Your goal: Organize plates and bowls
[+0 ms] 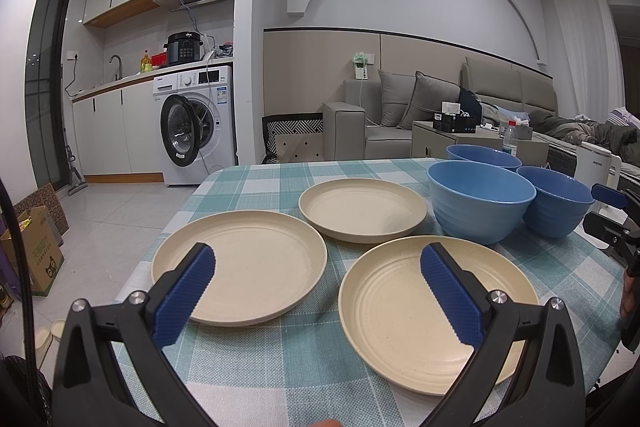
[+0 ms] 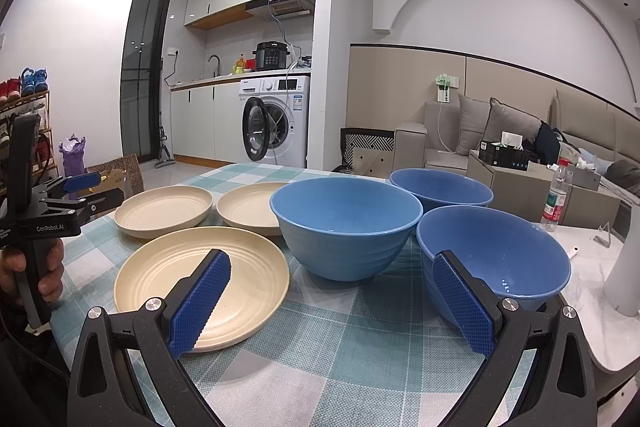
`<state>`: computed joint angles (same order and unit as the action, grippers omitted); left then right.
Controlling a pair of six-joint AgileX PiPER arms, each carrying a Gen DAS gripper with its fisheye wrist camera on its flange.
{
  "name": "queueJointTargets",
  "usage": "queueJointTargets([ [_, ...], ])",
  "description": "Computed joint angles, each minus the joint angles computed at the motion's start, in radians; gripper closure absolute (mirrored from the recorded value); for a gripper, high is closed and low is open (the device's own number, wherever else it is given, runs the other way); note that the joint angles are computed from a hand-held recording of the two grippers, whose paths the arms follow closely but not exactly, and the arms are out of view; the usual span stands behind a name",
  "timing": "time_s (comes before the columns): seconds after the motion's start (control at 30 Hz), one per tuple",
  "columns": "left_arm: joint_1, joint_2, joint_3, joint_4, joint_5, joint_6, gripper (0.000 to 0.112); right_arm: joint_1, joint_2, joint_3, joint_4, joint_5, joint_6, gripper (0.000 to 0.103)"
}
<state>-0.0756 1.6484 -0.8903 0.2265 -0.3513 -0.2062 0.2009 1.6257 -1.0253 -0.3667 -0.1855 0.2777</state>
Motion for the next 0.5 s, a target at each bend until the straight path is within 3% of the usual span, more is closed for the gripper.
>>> queueJointTargets([
  [0.5,0.000,0.001,-0.001,-0.002,0.000,0.001,0.009,0.003,-0.006,-0.002,0.004,0.017,-0.007,0.000],
])
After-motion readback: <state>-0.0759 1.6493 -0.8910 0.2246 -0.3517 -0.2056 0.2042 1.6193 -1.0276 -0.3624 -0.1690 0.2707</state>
